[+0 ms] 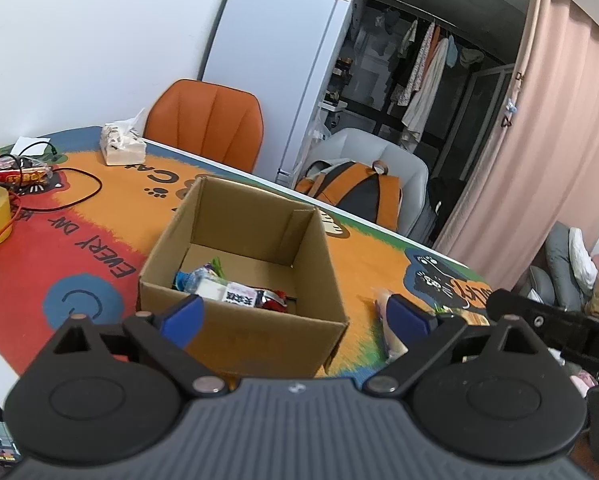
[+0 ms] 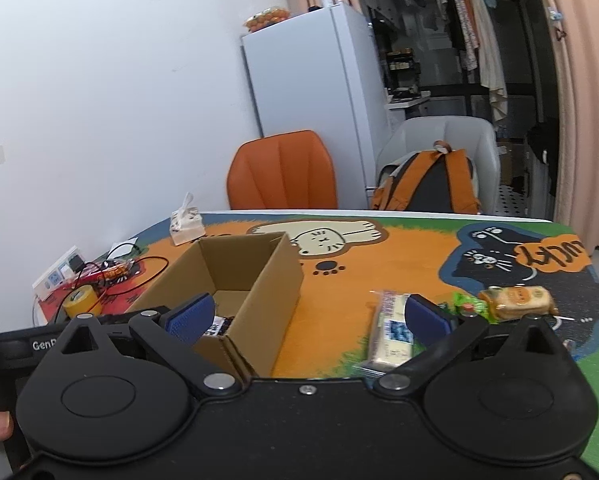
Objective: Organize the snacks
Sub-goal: 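Open both tools to drop the snacks into the box and withdraw, then move both tools back toward the snack pile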
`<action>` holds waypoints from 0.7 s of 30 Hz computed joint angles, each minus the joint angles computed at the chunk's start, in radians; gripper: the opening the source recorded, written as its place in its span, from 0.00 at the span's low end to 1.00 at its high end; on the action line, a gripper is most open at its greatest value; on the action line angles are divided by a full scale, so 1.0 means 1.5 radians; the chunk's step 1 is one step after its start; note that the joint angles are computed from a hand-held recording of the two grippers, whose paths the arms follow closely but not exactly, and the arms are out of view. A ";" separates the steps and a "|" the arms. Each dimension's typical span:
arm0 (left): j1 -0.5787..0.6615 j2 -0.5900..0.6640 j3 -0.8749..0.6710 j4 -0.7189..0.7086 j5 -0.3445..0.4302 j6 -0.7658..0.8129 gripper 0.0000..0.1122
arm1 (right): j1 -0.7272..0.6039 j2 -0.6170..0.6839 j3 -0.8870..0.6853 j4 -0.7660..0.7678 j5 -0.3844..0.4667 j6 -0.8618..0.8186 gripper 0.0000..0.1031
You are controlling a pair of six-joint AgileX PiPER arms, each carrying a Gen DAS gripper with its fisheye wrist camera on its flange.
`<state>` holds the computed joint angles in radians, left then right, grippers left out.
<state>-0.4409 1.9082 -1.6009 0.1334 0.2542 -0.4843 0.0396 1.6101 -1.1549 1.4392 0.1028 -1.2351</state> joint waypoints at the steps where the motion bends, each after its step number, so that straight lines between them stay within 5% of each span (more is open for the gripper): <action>1: -0.001 0.001 -0.002 -0.006 0.004 0.009 0.87 | -0.004 -0.006 0.007 -0.006 0.001 0.006 1.00; 6: -0.017 0.007 -0.020 -0.035 0.030 0.054 0.87 | -0.027 -0.026 0.027 -0.058 0.008 0.058 1.00; 21: -0.065 0.031 -0.062 -0.035 0.057 0.069 0.87 | -0.095 -0.065 0.079 0.046 0.034 -0.052 1.00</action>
